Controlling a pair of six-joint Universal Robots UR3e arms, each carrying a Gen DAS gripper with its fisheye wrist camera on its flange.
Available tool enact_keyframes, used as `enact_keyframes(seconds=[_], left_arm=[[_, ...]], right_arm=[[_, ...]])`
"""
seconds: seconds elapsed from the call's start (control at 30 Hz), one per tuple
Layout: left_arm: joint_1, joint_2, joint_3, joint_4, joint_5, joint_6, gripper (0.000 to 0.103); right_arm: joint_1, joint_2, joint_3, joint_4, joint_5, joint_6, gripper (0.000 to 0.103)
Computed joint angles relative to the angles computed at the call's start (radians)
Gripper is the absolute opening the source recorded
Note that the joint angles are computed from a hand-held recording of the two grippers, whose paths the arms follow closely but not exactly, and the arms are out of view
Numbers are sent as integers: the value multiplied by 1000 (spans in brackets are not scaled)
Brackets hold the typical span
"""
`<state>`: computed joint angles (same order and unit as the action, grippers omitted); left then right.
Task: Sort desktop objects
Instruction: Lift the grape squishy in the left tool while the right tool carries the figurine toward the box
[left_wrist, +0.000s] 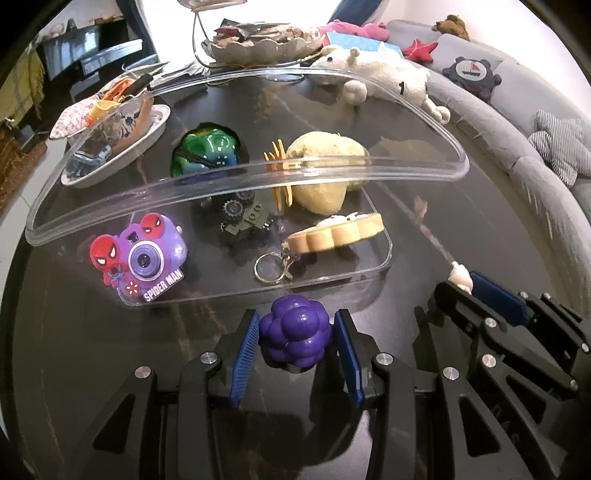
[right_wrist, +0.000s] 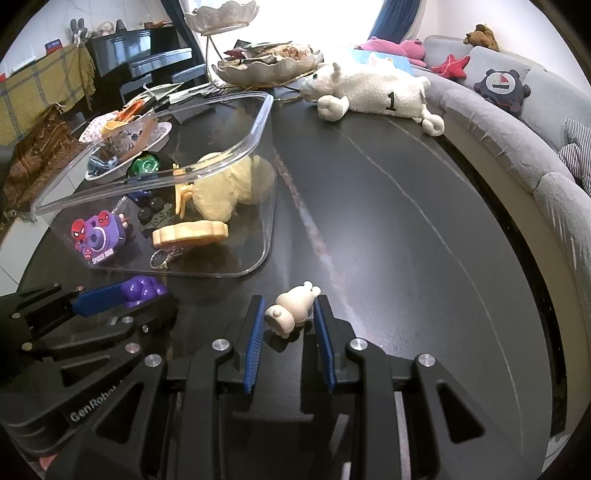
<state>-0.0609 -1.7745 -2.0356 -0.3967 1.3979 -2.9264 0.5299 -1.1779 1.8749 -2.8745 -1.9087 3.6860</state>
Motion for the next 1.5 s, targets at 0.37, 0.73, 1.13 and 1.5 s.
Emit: enact_keyframes(seconds=[0.37, 0.73, 1.13, 1.5], left_arm=[[12, 64, -28, -37, 14, 10, 38], [72, 199, -108, -91, -2, 22, 38], [155, 382, -166, -173, -55, 63, 38], [279, 607, -229, -312, -129, 142, 38]], right_arm=[[25, 3, -20, 6, -12, 0, 24], [82, -1, -61, 24, -45, 8, 24], [159, -7, -146, 99, -89, 44, 24], [256, -18, -233, 197, -162, 104, 24]])
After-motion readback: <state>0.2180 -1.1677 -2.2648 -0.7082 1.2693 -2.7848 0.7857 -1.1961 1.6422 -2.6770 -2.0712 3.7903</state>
